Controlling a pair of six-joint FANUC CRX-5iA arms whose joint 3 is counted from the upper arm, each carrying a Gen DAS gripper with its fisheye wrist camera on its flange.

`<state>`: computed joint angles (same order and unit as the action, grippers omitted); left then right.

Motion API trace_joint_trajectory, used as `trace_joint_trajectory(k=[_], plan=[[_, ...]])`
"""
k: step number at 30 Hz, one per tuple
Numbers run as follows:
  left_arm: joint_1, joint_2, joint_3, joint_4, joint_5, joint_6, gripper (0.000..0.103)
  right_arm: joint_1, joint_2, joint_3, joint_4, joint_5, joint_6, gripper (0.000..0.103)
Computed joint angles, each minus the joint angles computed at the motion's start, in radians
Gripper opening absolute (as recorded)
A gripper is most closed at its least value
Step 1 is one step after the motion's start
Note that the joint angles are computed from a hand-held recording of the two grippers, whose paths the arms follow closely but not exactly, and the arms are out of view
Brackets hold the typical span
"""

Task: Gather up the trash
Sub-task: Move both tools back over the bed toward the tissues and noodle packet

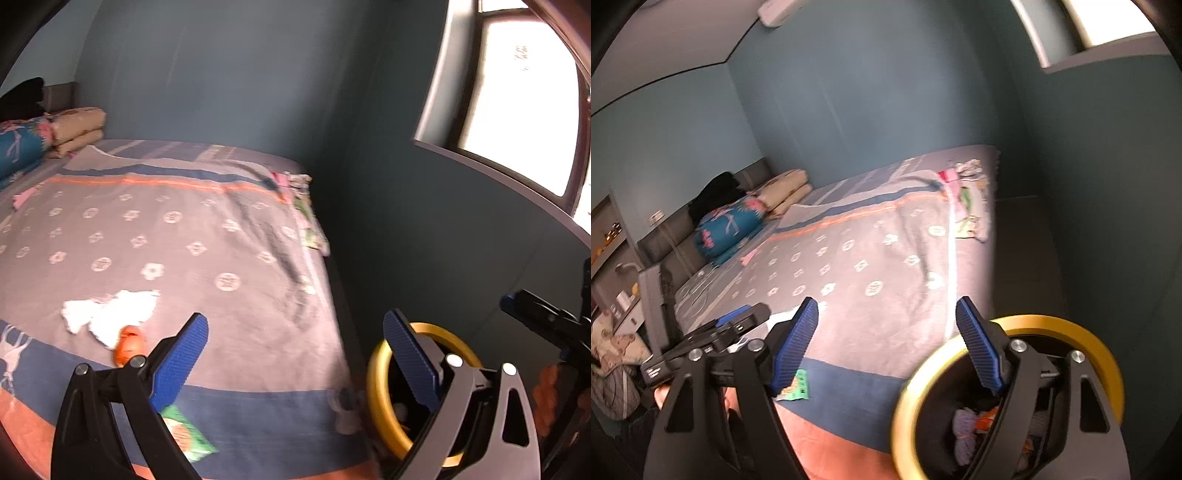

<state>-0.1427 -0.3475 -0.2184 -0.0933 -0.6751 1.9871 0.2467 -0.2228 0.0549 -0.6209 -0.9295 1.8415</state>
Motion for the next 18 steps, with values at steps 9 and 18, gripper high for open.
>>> trace_joint_trajectory(k=[9, 18], plan=[[0.182, -0.098, -0.086, 0.017, -0.027, -0.041, 0.093, 0.188, 0.032, 0.009, 0.063, 0.007, -0.014, 0.076], [0.420, -0.157, -0.206, 0.156, -0.020, -0.186, 0.093, 0.373, 0.100, 0.012, 0.154, 0.008, -0.050, 0.079]])
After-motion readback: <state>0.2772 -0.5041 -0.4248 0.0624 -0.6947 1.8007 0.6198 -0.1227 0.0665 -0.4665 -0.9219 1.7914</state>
